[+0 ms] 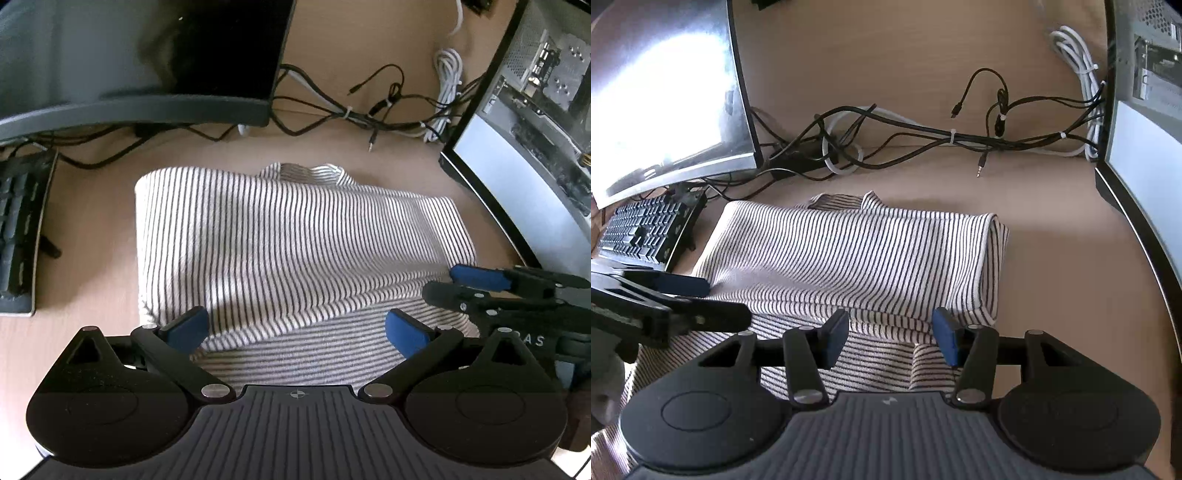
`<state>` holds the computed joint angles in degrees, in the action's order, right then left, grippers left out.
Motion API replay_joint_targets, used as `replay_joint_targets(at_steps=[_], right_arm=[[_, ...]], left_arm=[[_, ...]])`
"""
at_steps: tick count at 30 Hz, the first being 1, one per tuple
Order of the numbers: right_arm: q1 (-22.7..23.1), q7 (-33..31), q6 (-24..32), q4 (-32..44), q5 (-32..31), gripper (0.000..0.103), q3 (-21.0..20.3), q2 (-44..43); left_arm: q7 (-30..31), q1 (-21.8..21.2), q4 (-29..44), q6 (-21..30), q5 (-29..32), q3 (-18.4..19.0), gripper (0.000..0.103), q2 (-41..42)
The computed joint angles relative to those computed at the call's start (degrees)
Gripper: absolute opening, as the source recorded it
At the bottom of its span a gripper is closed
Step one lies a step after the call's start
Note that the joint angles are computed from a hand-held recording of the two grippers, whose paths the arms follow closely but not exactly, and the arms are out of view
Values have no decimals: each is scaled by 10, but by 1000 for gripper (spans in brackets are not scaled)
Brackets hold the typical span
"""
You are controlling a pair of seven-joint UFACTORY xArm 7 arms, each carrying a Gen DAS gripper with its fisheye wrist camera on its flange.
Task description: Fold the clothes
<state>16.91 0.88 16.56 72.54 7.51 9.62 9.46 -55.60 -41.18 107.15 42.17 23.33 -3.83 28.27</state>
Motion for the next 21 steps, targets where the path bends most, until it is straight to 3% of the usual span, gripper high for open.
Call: replay_joint_targets(at_steps=[8, 11, 16, 21], right_arm=[[7, 32, 12, -4, -44, 51, -13, -8], [5, 33, 24, 3, -46, 53, -13, -14], [9, 62, -1, 16, -80, 58, -21, -16], [5, 77, 79, 86, -89, 63, -27, 39]], left_arm=[[3, -11, 15, -8, 16, 5, 103, 16], [0, -6, -11, -19, 4, 1, 103, 0], [-22, 2, -48, -39, -8, -5, 103, -22], [-39, 3, -43, -38, -11, -7, 103, -32]])
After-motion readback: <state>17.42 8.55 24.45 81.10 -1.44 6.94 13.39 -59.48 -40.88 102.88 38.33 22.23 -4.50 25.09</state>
